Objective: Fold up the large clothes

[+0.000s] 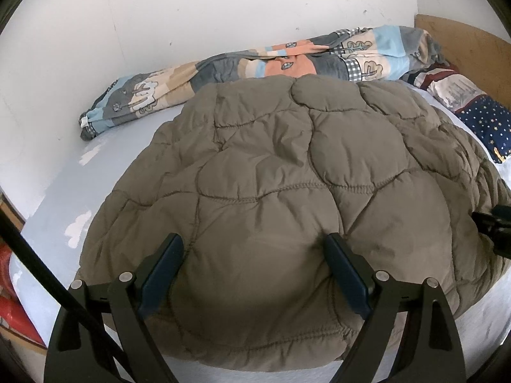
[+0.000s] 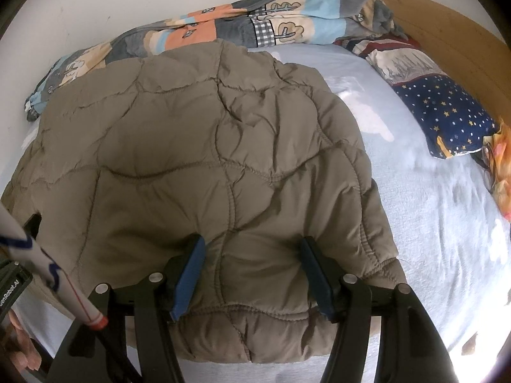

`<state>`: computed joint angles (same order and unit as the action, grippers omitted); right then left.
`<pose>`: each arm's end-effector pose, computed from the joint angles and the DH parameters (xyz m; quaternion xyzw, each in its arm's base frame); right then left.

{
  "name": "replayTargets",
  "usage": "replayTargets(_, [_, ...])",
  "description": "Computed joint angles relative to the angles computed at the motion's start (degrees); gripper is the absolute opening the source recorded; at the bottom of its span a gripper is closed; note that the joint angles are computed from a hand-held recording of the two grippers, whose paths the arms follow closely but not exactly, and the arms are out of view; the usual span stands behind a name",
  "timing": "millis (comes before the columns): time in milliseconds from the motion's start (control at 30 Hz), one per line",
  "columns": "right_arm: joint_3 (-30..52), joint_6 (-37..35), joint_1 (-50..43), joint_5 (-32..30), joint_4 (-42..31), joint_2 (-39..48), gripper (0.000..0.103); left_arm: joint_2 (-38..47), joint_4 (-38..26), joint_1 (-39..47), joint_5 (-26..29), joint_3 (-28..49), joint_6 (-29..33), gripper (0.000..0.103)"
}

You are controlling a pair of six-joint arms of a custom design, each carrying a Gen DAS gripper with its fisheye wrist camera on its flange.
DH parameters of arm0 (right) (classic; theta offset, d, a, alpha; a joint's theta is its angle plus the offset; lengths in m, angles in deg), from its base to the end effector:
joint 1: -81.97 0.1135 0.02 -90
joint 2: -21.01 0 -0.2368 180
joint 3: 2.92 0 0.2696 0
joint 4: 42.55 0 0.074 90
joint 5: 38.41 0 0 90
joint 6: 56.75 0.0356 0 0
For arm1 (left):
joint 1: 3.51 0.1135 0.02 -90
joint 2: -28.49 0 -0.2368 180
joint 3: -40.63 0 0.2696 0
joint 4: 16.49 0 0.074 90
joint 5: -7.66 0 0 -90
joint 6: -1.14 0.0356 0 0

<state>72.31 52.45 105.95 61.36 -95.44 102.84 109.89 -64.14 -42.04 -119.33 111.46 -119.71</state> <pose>0.2853 0.1203 0.2229 -0.0177 0.9614 0.0201 0.2740 0.2508 -0.1723 0.2111 -0.0256 0.9159 0.1031 0.3871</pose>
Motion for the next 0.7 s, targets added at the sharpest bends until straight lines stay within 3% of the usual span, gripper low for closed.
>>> replayTargets(233, [-1.6,1.3,0.8,1.4,0.8,-2.3,0.066,-0.1,-1.6,-1.2,-1.9,0.7,-1.2,0.089])
replayTargets(400, [-3.5,3.4,2.9,3.7,-0.3,-9.5,0.067,-6.6,-5.3,-5.2,-4.1,0.5,-2.1,0.089])
replayTargets(533, [-4.6,7.1,8.4,10.3,-4.5,-21.3,0.073,-14.6,-15.7,-13.7,-11.2,2.6,-9.3,0.089])
replayTargets(633, [-4.5,13.5,17.4,15.5,-11.1,-31.8,0.077,-16.1,-31.3,-22.4,-17.3,9.2,-20.5,0.089])
replayTargets(700, [-1.4,17.6,25.3,20.0,-16.8,-34.1,0.078,-14.3,-43.9,-27.8,-20.0,15.3,-29.6,0.094])
